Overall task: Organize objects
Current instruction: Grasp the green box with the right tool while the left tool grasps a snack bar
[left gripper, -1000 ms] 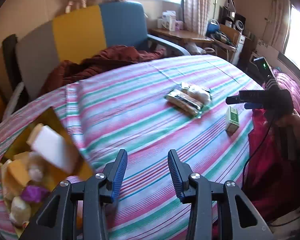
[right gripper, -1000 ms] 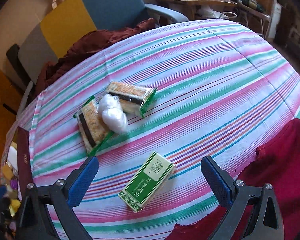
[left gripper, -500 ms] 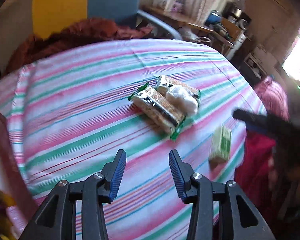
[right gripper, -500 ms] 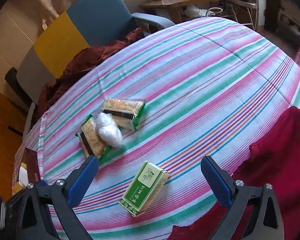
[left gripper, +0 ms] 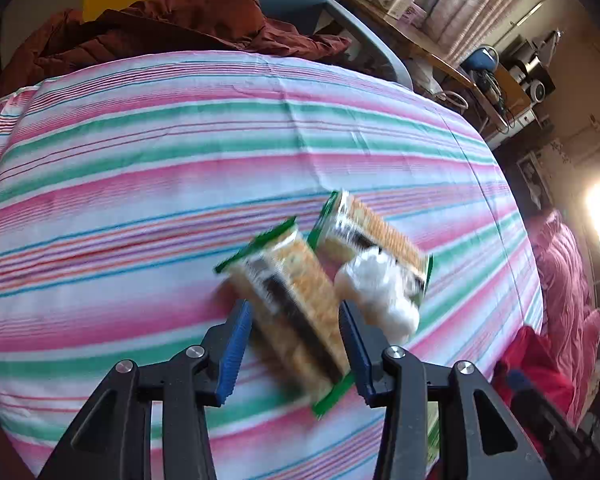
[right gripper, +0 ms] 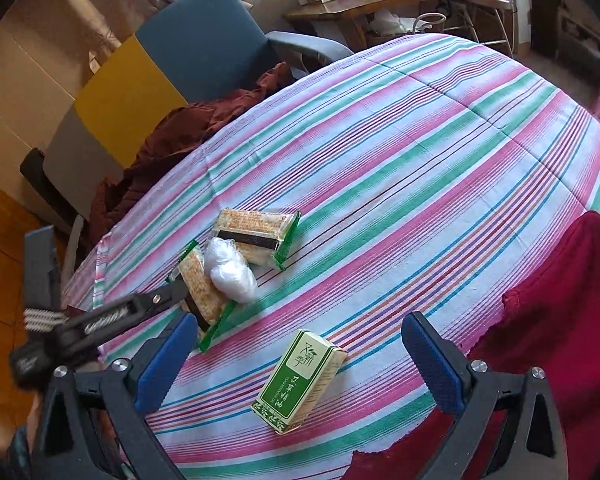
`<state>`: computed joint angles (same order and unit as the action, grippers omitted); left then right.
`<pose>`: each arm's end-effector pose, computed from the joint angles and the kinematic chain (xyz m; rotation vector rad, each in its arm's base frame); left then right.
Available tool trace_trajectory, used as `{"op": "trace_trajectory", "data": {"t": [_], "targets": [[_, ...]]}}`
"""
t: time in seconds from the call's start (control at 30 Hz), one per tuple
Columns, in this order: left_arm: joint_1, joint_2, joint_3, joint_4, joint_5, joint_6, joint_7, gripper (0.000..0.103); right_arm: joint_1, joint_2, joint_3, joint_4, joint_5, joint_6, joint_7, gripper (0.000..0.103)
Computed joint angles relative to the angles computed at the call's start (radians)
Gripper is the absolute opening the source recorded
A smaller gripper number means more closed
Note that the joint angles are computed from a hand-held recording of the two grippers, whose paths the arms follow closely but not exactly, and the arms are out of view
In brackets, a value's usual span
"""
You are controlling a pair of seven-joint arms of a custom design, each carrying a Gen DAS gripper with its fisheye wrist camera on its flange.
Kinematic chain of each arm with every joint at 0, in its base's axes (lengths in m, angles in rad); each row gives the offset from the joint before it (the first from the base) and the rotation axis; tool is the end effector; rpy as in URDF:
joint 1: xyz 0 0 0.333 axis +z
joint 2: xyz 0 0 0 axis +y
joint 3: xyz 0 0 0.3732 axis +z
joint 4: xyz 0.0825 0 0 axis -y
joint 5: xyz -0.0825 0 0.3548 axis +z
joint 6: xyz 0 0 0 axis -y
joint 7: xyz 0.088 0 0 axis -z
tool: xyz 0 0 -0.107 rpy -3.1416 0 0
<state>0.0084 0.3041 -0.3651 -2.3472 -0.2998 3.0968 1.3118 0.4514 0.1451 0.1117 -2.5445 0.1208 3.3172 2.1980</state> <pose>0.5291 -0.1612 0.3376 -2.3687 1.8598 -0.7356 0.4286 0.2541 0.3722 -1.5976 1.9465 -0.1131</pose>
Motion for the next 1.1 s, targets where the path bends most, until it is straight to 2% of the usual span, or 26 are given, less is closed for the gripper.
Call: {"op": "trace_trajectory", "data": {"t": [0.07,0.13,0.2,0.27,0.4,0.5,0.6,0.63,0.67,0.7,0.73,0.8,0.9,0.97,1.0,1.07,1.1], "targets": [[-0.033,0.014,0.035,0.025,0.017,-0.017,-0.026,0.050,-0.040,0.002,0.036,-0.002,-0.012,0.004,0.015,0.103],[-0.102,0.030,0.109,0.053,0.065,-0.038,-0.075,0.051,-0.087,0.002,0.077,-0.005,-0.033,0.008,0.035,0.103],[-0.126,0.051,0.136,0.077,0.098,-0.053,-0.097,0.051,-0.109,0.000,0.094,-0.008,-0.050,0.012,0.048,0.103],[-0.154,0.064,0.164,0.088,0.138,-0.060,-0.116,0.055,-0.096,-0.002,0.080,-0.011,-0.054,0.016,0.052,0.103],[-0.257,0.069,0.272,0.103,0.262,-0.075,-0.184,0.059,-0.090,0.002,0.071,-0.007,-0.059,0.007,0.062,0.103],[-0.345,0.075,0.365,0.112,0.402,-0.087,-0.228,0.062,-0.055,0.006,0.036,0.000,-0.047,-0.006,0.055,0.103],[-0.322,0.066,0.354,0.067,0.445,-0.016,-0.231,0.061,-0.036,0.014,0.013,0.007,-0.037,-0.028,0.046,0.103],[-0.310,0.059,0.346,0.051,0.453,-0.002,-0.218,0.058,-0.035,0.016,0.009,0.008,-0.035,-0.033,0.044,0.103],[-0.306,0.053,0.345,0.042,0.460,-0.001,-0.210,0.052,-0.015,0.018,-0.012,0.010,-0.031,-0.039,0.041,0.103],[-0.312,0.041,0.358,0.025,0.470,0.003,-0.209,0.050,0.035,0.020,-0.062,0.013,-0.022,-0.045,0.040,0.103],[-0.296,0.032,0.348,0.007,0.467,0.015,-0.202,0.047,0.050,0.023,-0.078,0.016,-0.021,-0.052,0.038,0.103],[-0.232,0.008,0.293,-0.049,0.446,0.061,-0.167,0.046,0.035,0.030,-0.061,0.022,-0.022,-0.058,0.034,0.103],[-0.237,-0.030,0.302,-0.134,0.434,0.132,-0.137,0.046,0.003,0.045,-0.021,0.042,-0.036,-0.083,0.012,0.099],[-0.248,-0.056,0.312,-0.188,0.413,0.174,-0.119,0.046,-0.066,0.058,0.057,0.054,-0.035,-0.095,-0.013,0.096],[-0.238,-0.071,0.302,-0.218,0.401,0.194,-0.111,0.046,-0.078,0.066,0.074,0.064,-0.037,-0.111,-0.025,0.096],[-0.209,-0.092,0.271,-0.265,0.382,0.229,-0.098,0.046,-0.035,0.077,0.036,0.085,-0.053,-0.150,-0.027,0.094],[-0.194,-0.106,0.254,-0.295,0.374,0.250,-0.093,0.046,-0.039,0.082,0.045,0.091,-0.052,-0.162,-0.037,0.093]]}}
